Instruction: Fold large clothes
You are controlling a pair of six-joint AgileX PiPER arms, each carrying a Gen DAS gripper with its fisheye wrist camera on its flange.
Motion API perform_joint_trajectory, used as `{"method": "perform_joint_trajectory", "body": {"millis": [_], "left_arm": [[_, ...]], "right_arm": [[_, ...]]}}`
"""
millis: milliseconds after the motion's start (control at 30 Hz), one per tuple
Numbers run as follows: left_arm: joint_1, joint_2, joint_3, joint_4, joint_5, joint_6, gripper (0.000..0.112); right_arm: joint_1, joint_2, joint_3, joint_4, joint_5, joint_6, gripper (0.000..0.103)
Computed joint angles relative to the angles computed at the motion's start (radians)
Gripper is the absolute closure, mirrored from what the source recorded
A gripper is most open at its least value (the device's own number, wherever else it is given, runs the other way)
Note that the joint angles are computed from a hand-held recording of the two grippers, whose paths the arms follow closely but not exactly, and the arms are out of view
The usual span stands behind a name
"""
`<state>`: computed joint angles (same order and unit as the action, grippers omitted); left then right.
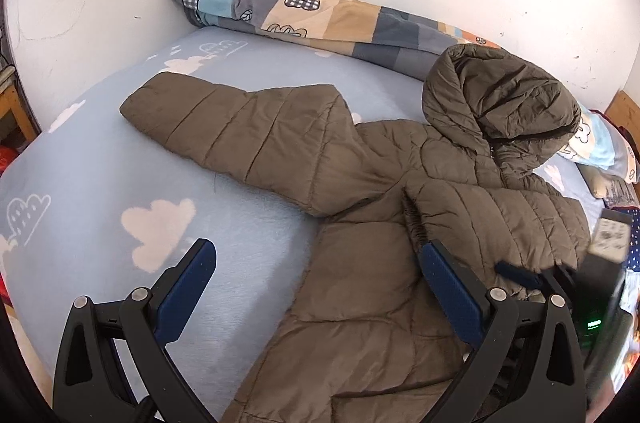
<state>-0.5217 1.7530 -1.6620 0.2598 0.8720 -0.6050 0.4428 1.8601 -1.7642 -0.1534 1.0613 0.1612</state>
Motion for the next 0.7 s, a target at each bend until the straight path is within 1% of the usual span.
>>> {"method": "perform_joint_trajectory", "body": {"millis": [33,67,100,133,167,233,267,367,433,500,533,600,700], "left_arm": [[0.006,-0.002,0.003,-0.011,-0.003,0.01,0.01],[0.011,-0.002,0.004,-0.019,-0.003,0.016,0.01],[0.017,-0.001,0.002,-0.033,-0.001,0.026,0.01],[0.018,-0.002,0.004,-0.038,-0.002,0.027,0.01],[0.021,-0.003,0.006,-0.047,-0.004,0.032,0.01],[0.021,-0.002,0.007,-0.056,-0.005,0.038,0.01],[0.02,-0.002,0.008,-0.056,-0.007,0.039,0.01],[0.011,0.005,0.002,-0.057,-0.004,0.043,0.01],[0.006,0.011,-0.004,-0.051,-0.001,0.045,0.01],[0.005,0.022,-0.016,-0.058,0.007,0.053,0.01],[0.004,0.029,-0.024,-0.062,0.014,0.051,0.01],[0.002,0.035,-0.032,-0.073,0.017,0.052,0.01],[-0.012,0.055,-0.063,-0.077,0.032,0.049,0.01]], "right_arm": [[0.031,0.017,0.003,-0.084,-0.002,0.026,0.036],[0.04,0.027,0.011,-0.127,-0.022,0.028,0.04],[0.032,0.04,0.01,-0.131,-0.034,0.022,0.041],[0.022,0.048,0.002,-0.119,-0.038,0.02,0.054],[0.01,0.036,0.008,-0.096,-0.053,0.017,0.072],[-0.001,0.024,-0.006,-0.077,-0.068,0.024,0.084],[-0.004,0.027,-0.028,-0.08,-0.069,0.033,0.085],[-0.032,0.047,-0.101,-0.02,-0.072,0.042,0.085],[-0.051,0.094,-0.166,0.021,-0.048,0.029,0.085],[-0.048,0.121,-0.179,0.024,-0.05,0.037,0.085],[-0.049,0.147,-0.196,0.032,-0.035,0.043,0.085],[-0.059,0.173,-0.194,0.068,-0.033,0.044,0.082],[-0.087,0.182,-0.23,0.139,0.008,0.025,0.073]]}}
